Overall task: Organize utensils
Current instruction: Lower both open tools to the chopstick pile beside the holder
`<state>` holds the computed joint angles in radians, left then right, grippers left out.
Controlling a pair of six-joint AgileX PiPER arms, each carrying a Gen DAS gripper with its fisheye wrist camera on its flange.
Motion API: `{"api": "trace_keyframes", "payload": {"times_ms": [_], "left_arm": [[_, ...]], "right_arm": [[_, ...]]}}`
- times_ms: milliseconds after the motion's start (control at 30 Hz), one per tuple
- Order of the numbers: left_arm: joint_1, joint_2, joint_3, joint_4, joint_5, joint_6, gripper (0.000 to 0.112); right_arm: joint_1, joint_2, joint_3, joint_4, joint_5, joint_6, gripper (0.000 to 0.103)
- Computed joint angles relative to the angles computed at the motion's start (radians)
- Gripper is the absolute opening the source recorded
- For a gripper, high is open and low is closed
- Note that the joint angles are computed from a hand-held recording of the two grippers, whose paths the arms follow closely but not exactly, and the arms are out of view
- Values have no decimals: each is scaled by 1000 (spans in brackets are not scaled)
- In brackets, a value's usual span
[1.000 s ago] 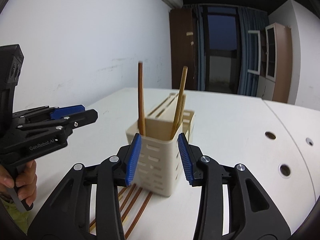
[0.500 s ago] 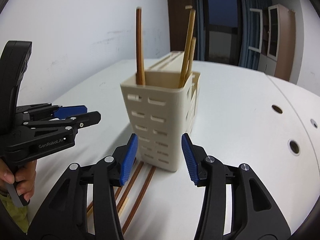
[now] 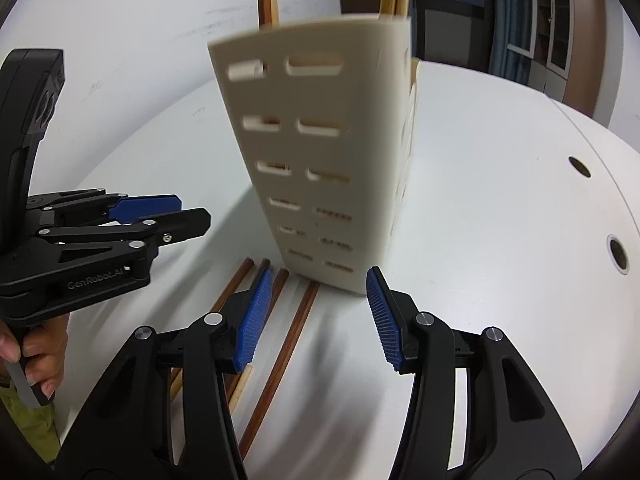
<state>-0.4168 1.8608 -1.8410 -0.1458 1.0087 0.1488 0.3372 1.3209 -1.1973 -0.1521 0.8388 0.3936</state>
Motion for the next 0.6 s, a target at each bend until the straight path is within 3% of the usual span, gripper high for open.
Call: {"api": "trace_keyframes", "payload": {"times_ms": [600], "left_arm": [[-7,78,-8,-18,34,27,37]], "right_arm": [[15,129,-26,20,-2,-10,47]]}}
